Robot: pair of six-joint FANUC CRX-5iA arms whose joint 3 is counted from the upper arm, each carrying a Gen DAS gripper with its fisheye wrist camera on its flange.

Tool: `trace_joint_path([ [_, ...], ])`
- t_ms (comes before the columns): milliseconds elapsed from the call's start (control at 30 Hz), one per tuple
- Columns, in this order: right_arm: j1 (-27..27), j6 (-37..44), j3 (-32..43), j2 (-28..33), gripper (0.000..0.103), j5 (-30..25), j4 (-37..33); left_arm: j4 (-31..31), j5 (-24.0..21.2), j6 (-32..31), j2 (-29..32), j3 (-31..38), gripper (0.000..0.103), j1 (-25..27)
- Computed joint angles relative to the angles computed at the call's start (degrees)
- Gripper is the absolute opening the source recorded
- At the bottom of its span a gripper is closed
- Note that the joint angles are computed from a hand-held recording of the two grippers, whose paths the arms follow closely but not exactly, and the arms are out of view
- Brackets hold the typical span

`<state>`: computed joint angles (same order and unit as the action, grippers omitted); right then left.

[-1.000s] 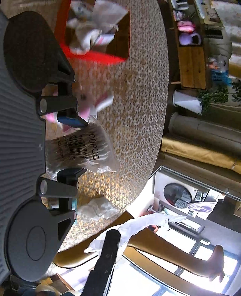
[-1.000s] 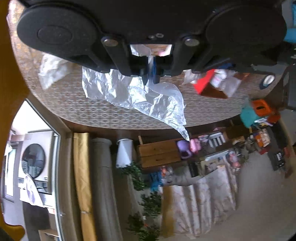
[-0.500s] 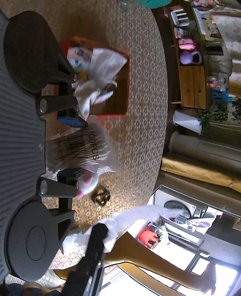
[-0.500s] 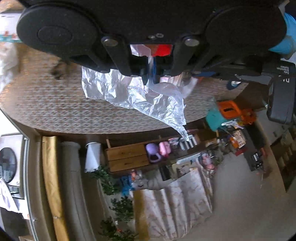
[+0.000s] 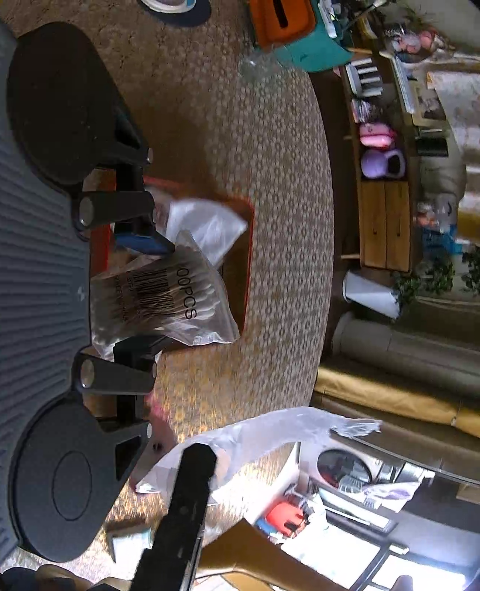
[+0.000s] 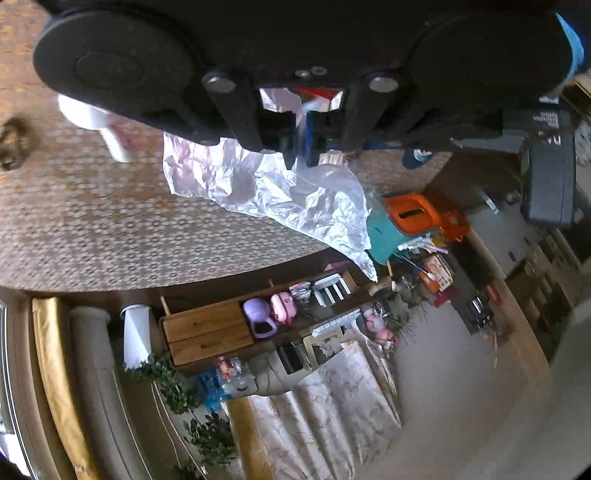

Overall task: Organize soft objects
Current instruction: 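Carry the swab pack with the left gripper while the right carries the plastic bag over the red tin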

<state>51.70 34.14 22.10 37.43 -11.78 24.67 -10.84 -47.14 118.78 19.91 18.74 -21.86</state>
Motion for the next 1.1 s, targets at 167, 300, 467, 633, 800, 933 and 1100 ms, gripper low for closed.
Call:
trace_joint_path([
  [167, -0.06, 10.94, 11.09, 5.9, 0.004, -3.51, -12.14, 0.28, -0.77, -1.19, 1.17, -0.08, 0.044, 1.93],
  [300, -0.48, 17.26, 19.79, 10.69, 0.004, -7.43, -20.27, 1.38, -0.52, -2.82, 2.12, -0.56, 0.044, 3.3],
  [467, -1.52, 21.61, 29.88, 16.75, 0.004, -13.18, -27.03, 1.93, -0.28, -3.43, 3.58, -0.36, 0.044, 4.31],
  [633, -2.3, 23.97, 36.83, 21.45, 0.004, -18.26, -31.23, 2.46, 0.34, -3.97, 4.37, -0.58, 0.044, 5.4],
  [800, -2.12, 23.35, 41.43, 24.91, 0.004, -22.81, -30.5, 3.19, 0.52, -4.74, 5.82, -0.22, 0.044, 5.72],
  [933, -1.85, 23.33, 42.63, 26.1, 0.004, -24.98, -29.27, 2.67, 0.48, -4.44, 6.67, 0.45, 0.044, 5.46],
  [1100, -0.99, 24.11, 46.3, 28.57, 0.005, -29.4, -26.17, 3.01, 0.53, -5.42, 7.78, 1.24, 0.044, 5.55],
])
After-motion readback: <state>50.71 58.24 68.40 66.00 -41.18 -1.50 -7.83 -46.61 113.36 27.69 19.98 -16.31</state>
